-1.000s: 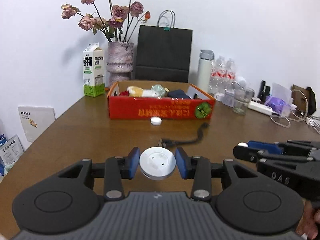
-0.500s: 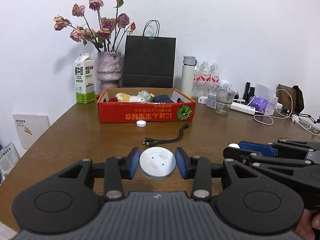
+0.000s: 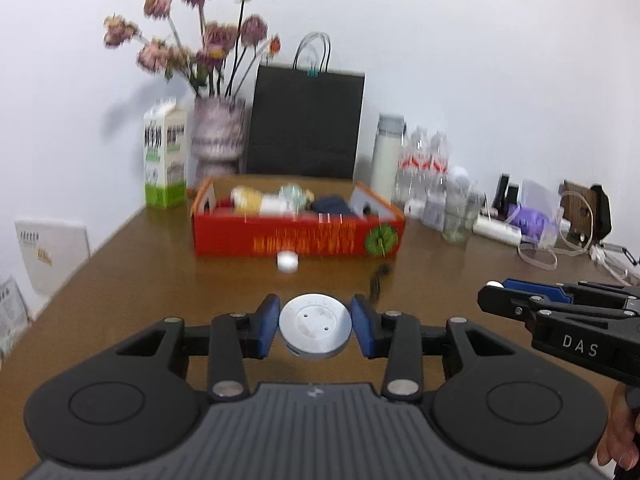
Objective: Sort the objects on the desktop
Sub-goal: 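Lift and carry the charger and small cap over the cardboard box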
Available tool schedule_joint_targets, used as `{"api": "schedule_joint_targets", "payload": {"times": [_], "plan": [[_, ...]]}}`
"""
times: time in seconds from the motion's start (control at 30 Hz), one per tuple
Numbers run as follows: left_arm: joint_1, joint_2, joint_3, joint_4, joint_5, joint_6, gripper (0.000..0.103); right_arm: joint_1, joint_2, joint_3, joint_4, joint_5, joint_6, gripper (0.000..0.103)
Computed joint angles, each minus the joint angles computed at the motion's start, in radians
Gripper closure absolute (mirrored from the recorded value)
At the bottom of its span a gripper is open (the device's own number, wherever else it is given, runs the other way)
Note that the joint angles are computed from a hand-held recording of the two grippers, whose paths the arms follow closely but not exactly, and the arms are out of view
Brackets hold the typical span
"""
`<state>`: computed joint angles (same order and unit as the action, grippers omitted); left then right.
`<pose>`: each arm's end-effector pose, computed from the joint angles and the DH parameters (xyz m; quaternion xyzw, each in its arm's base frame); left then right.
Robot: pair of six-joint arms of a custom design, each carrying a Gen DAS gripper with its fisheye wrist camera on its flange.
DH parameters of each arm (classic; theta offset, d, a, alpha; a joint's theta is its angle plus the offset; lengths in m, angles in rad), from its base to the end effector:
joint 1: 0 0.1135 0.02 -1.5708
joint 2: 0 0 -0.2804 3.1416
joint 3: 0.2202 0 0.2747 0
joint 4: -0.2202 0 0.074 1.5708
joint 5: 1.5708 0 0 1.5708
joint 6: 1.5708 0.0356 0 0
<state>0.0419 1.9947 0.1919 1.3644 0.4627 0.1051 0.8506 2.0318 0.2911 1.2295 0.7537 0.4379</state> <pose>0.2284 -0.0063 0.0495 0.1489 0.8172 -0.1546 0.5349 0.1804 0.1686 0.0414 0.0176 0.8234 0.0283 0.5664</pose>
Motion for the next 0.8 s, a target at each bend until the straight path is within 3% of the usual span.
{"api": "schedule_joint_targets", "payload": {"times": [0.3,0.5,0.7,0.8], "plan": [[-0.048,-0.16,0.317,-0.335,0.015,-0.039,0.063,-0.3,-0.129,0.148,-0.065,-0.239,-0.258,0.078],[-0.098,-0.099,0.676,-0.705,0.094,-0.022,0.063,-0.498,-0.131,0.4,-0.298,-0.47,-0.272,0.078],[-0.186,0.222,1.282,-1.221,0.018,0.0,0.063,-0.675,0.065,0.843,-0.722,-0.748,-0.098,0.078],[-0.219,0.451,1.659,-1.472,-0.048,-0.013,0.063,-0.716,0.222,1.122,-0.942,-0.808,-0.056,0.078]]}}
